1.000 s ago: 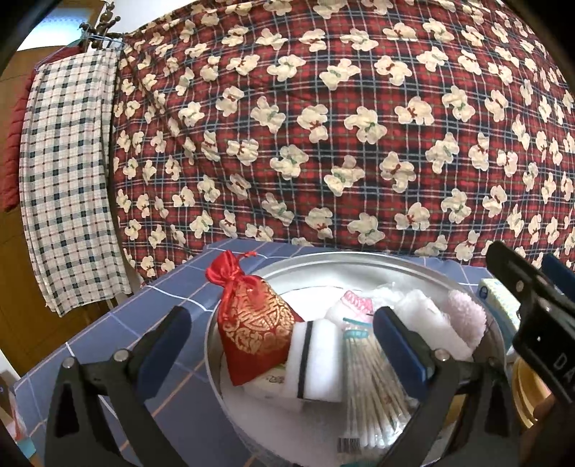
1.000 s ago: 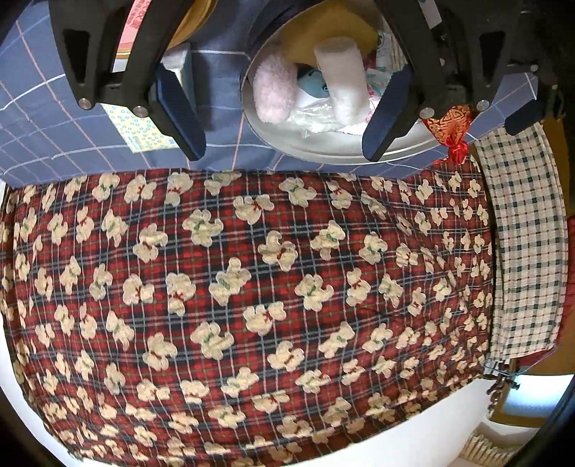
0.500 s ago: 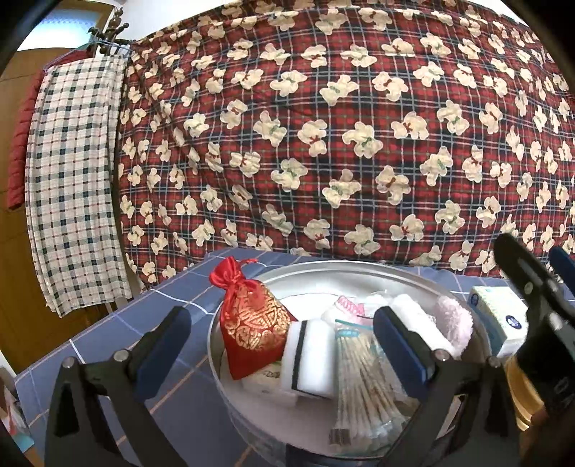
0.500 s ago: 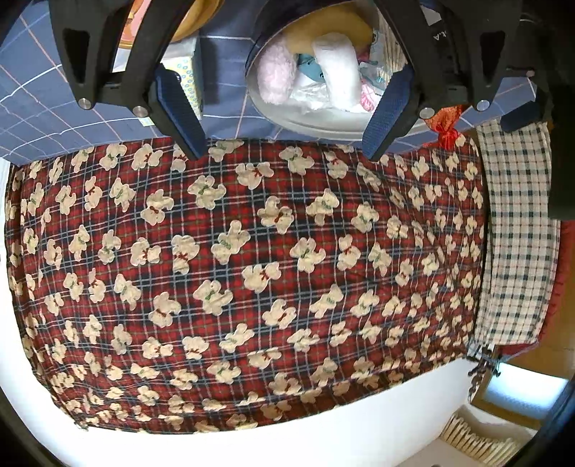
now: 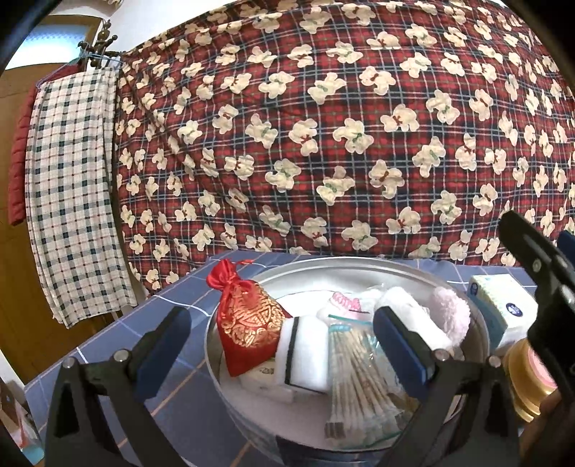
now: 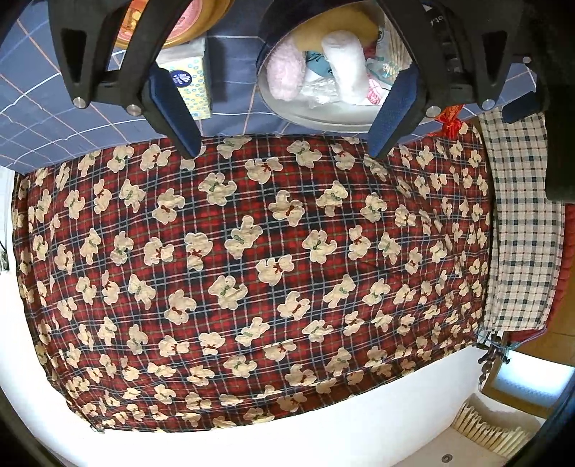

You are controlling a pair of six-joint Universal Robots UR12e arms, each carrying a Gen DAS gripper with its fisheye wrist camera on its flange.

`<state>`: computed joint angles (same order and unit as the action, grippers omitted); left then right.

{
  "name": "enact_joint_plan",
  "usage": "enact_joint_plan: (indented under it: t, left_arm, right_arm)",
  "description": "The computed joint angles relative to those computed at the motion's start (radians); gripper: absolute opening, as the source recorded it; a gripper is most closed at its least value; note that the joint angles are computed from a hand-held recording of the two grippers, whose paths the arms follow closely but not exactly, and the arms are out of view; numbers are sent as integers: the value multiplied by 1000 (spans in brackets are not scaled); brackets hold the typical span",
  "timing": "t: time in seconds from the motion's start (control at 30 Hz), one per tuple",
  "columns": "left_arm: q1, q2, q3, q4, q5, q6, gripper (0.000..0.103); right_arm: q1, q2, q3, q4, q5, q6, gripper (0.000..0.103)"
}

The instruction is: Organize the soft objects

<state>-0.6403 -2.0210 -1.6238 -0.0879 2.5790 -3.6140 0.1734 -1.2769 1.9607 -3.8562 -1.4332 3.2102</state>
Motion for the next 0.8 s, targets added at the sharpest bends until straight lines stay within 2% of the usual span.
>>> enact_joint_plan:
  t: [0.6, 0.8]
  left_arm:
    - [0, 5, -5, -4, 1, -22, 103]
    - [1, 13, -13, -23, -3, -59, 103]
  right_arm:
    - [-2, 0, 3, -11, -3, 4, 97]
    - [0, -1, 3, -7, -7, 6, 97]
